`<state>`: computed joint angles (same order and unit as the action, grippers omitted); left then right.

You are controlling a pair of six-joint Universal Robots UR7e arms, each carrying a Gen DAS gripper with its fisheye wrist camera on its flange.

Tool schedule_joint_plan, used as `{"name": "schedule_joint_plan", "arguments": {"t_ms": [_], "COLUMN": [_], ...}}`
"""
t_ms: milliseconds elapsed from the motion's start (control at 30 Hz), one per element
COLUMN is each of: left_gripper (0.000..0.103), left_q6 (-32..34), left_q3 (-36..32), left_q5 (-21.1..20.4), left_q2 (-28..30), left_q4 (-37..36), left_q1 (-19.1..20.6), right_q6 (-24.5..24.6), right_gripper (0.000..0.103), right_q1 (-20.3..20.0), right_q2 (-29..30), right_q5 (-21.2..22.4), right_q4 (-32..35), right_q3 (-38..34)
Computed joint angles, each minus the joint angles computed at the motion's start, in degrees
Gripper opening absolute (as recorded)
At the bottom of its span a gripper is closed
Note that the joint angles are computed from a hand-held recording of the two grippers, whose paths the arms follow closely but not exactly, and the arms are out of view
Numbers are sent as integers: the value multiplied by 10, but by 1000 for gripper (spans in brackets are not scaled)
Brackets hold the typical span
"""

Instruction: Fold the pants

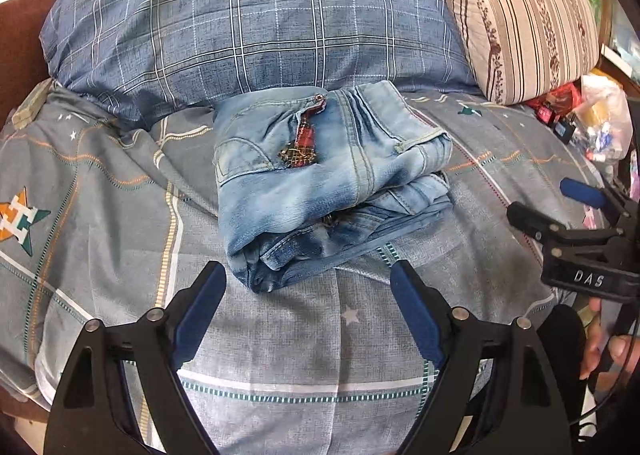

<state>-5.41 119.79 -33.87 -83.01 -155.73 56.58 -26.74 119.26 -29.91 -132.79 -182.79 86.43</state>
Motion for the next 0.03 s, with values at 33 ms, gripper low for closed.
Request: {"name": "schedule_joint_plan", "arguments": {"t_ms": [33], "left_gripper": [85], "left_q6": [0], "left_q3": [2], "left_q5": [4], "left_q2": [0], "left_q4": [-1], "left_q1": [-2], "right_q6": [0], "right_gripper": [103], "right_q1": [-1], "right_q2": [-1], "right_q5": [0], "right_q4": [1], "right_q3": [0]}}
